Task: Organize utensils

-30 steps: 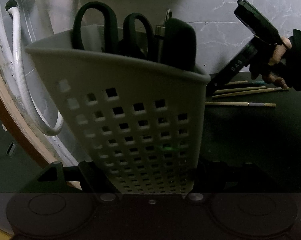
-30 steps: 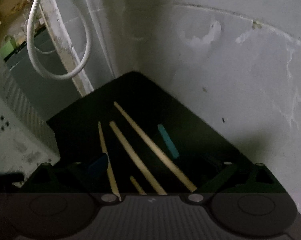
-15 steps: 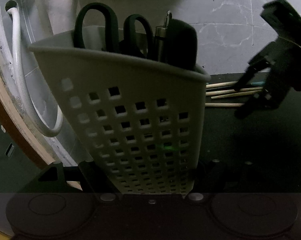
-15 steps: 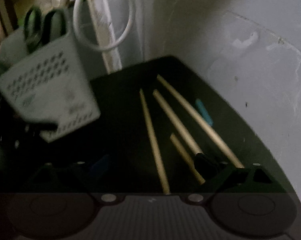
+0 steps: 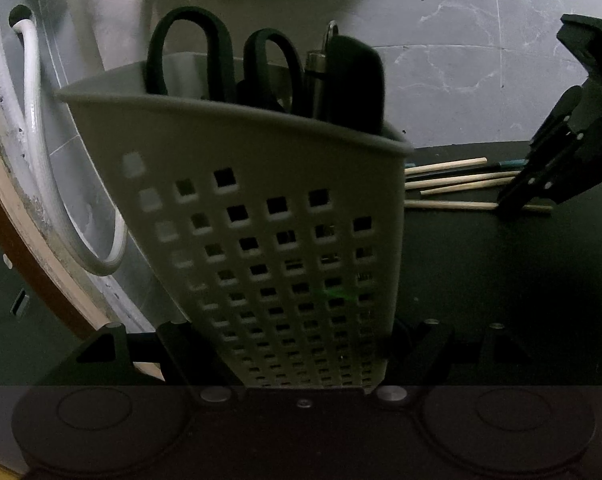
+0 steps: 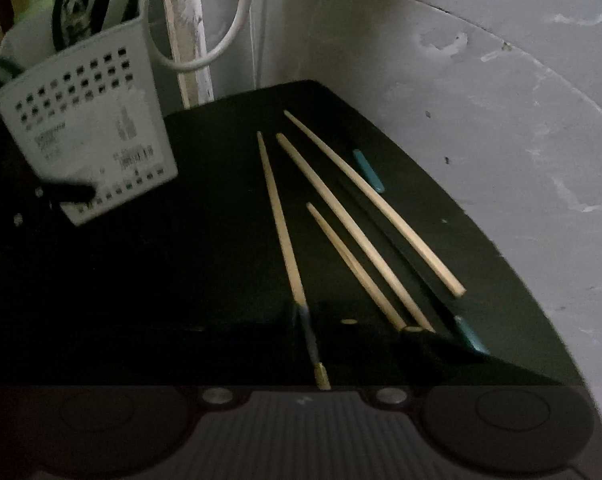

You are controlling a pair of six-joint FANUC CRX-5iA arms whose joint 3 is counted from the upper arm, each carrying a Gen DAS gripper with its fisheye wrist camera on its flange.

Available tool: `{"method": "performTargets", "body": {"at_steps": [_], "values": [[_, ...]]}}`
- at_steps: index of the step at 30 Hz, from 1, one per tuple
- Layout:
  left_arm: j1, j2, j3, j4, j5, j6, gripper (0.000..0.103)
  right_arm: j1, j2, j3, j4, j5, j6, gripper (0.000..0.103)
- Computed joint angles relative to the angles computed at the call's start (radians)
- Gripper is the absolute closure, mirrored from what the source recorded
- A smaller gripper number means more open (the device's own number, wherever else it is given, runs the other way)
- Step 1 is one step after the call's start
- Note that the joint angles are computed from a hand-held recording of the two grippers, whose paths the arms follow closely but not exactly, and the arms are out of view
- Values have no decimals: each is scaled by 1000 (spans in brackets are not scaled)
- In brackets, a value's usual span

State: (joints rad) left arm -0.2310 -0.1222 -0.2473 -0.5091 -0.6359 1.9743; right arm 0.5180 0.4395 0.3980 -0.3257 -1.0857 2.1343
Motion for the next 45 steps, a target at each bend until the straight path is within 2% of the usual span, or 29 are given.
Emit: {"method": "performTargets", "body": {"at_steps": [7, 9, 11, 13, 15, 19, 21, 25, 29, 33, 38, 45], "values": [[3, -1, -1, 8, 1, -8, 22, -1, -16, -20, 77, -23, 33, 96], [6, -1, -2, 11, 4, -14, 22, -1, -14, -13, 96, -34, 39, 89], [6, -3, -5, 9, 6, -14, 22, -3, -18, -11, 102, -25, 65, 70], [8, -6, -7, 10, 8, -17, 22, -8, -14, 4, 95, -28, 79, 66], [7, -9, -9, 9, 7, -15, 22, -9, -3, 22, 101, -36, 76, 56], [3, -11, -8, 1, 4, 0, 22, -27, 31, 78, 83, -106, 21, 53], [5, -11, -10, 2, 7, 3, 22, -36, 32, 79, 83, -116, -18, 47], [7, -12, -14, 4, 14, -5, 22, -44, 23, 49, 104, -96, -94, 42], [12, -15, -16, 11, 18, -22, 22, -46, 13, 17, 104, -81, -137, 31], [15, -16, -18, 18, 23, -35, 22, -56, 8, 12, 70, -87, -195, 38], [21, -15, -18, 28, 32, -53, 22, -33, -20, -26, 81, -58, -241, 60], [34, -19, -27, 54, 50, -89, 22, -15, -14, -13, 38, -48, -252, 61]]}}
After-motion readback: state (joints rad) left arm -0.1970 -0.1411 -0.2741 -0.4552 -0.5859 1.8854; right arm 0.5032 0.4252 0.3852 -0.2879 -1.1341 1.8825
